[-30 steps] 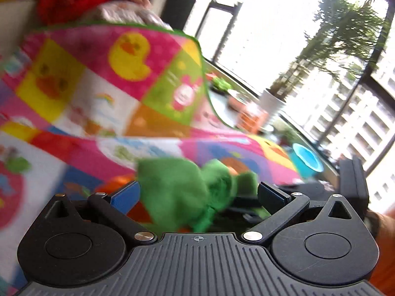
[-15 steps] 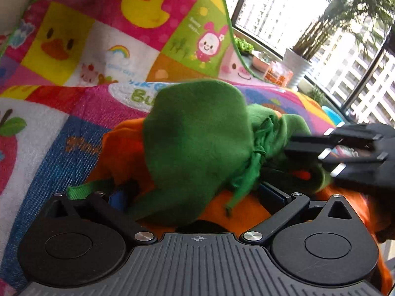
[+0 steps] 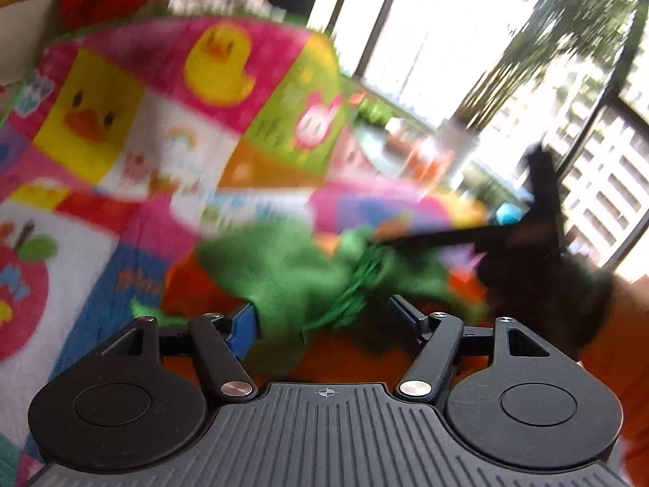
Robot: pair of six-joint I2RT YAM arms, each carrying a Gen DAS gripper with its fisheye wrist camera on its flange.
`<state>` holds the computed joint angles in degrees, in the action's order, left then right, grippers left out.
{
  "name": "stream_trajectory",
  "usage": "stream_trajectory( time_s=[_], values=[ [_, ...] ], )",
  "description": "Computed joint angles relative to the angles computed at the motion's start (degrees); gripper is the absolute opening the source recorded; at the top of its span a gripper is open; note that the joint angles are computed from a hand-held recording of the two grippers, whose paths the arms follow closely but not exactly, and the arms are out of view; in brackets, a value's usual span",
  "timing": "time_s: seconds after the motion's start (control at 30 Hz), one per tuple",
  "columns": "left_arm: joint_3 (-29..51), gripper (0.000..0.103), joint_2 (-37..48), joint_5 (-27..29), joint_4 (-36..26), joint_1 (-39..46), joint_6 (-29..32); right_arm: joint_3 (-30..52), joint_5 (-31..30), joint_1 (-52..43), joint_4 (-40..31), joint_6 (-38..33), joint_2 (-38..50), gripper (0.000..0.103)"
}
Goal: Fold clothes
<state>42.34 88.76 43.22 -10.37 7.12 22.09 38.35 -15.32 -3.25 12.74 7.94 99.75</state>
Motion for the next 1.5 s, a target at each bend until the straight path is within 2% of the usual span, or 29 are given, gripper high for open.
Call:
stream_trajectory(
  time_s=[0.03, 0.1, 0.17, 0.2, 0.33, 0.4, 0.43, 0.5, 0.6, 0.67, 0.73, 0.8, 0.9, 0.97, 1.03, 1.07, 1.13, 1.17, 1.3, 1.37, 1.4, 1.47, 1.5],
  values=[
    [0.38, 0.072, -0.42, 1.78, -0.44, 0.47, -0.2, -0.37, 0.14, 0.3, 0.52, -0.56, -0.12, 0.016],
    [1.7, 0.068, 2.29, 1.26, 0.1, -0.96, -1.0, -2.74, 0.64, 0.54, 1.97, -1.72, -3.13, 0.012],
    [3.66, 0.052, 6.95, -0.99, 0.12, -2.68, -1.79, -5.84, 0.22, 0.56, 3.29, -2.4, -7.7, 0.01],
    [4.93, 0.05, 9.68, -2.19, -0.38, -3.36, -2.15, -7.72, -0.51, 0.45, 3.76, -2.45, -10.89, 0.01],
    [4.84, 0.046, 13.72, -4.25, 0.52, -3.03, -1.16, -17.96, -6.48, -0.25, -2.69, -5.4, -32.26, 0.007],
    [4.54, 0.05, 11.16, -4.45, -2.69, -1.85, 1.11, -21.5, -6.36, 0.75, -7.0, -6.38, -37.87, 0.007],
    [4.31, 0.057, 9.55, -4.35, -4.46, -1.07, 2.48, -23.15, -6.38, 1.27, -9.22, -6.93, -40.6, 0.006],
    [4.32, 0.063, 5.51, -2.8, -8.55, 1.05, 5.44, -25.99, -5.12, 1.81, -8.17, -7.07, -39.68, 0.003],
    [5.1, 0.081, -1.28, 1.54, -15.41, 5.36, 9.0, -30.07, -3.34, 2.6, -4.5, -7.2, -36.08, 0.002],
    [4.53, 0.089, -4.03, 1.76, -11.71, 5.39, 4.56, -31.47, -2.73, 3.21, -2.85, -7.06, -36.92, 0.002],
    [3.83, 0.092, -6.12, 0.96, -7.06, 4.9, -0.13, -31.45, -1.58, 4.26, -2.8, -7.29, -37.13, 0.002],
    [2.76, 0.092, -3.96, -4.66, -0.5, 1.42, -3.37, -31.45, 0.36, 5.85, -3.48, -7.71, -37.97, 0.002],
    [2.78, 0.08, 1.99, -11.85, 1.54, -2.79, -2.65, -31.32, 4.16, 8.23, -9.84, -9.59, -44.98, 0.003],
    [0.52, 0.066, 3.77, -14.41, 2.91, -3.65, -0.11, -31.39, 5.96, 8.15, -18.25, -12.99, -56.94, 0.004],
    [-2.32, 0.065, 4.94, -16.59, 5.43, -4.08, 2.15, -29.55, 5.58, 6.98, -23.98, -15.49, -64.8, 0.01],
    [-3.77, 0.065, 4.71, -17.06, 6.87, -4.08, 3.16, -27.99, 4.75, 6.05, -26.26, -17.09, -66.76, 0.018],
    [-6.8, 0.064, 3.02, -18.03, 9.57, -4.26, 5.26, -26.83, 5.75, 7.72, -21.75, -16.49, -63.59, 0.029],
    [-7.32, 0.064, 2.22, -18.2, 9.26, -4.44, 5.87, -25.93, 5.89, 8.34, -19.58, -16.48, -61.27, 0.031],
    [-8.21, 0.064, -1.85, -17.24, 5.01, -3.41, 8.32, -24.11, 7.91, 14.24, -0.8, -14.87, -36.99, 0.031],
    [-7.48, 0.064, -5.34, -14.1, 0.46, -0.66, 8.78, -21.8, 12.26, 17.33, 5.79, -15.6, -23.83, 0.031],
    [-6.93, 0.064, -6.76, -12.34, -1.58, 0.64, 8.91, -20.21, 13.59, 17.81, 6.21, -16.01, -18.93, 0.032],
    [-5.66, 0.065, -8.98, -7.1, -5.1, 3.36, 9.2, -21.4, 11.65, 16.52, 11.47, -16.91, -15.52, 0.034],
    [-4.9, 0.065, -8.88, -5.09, -6.29, 3.97, 9.18, -20.74, 11.98, 16.77, 9.74, -17.48, -16.12, 0.035]
  ],
)
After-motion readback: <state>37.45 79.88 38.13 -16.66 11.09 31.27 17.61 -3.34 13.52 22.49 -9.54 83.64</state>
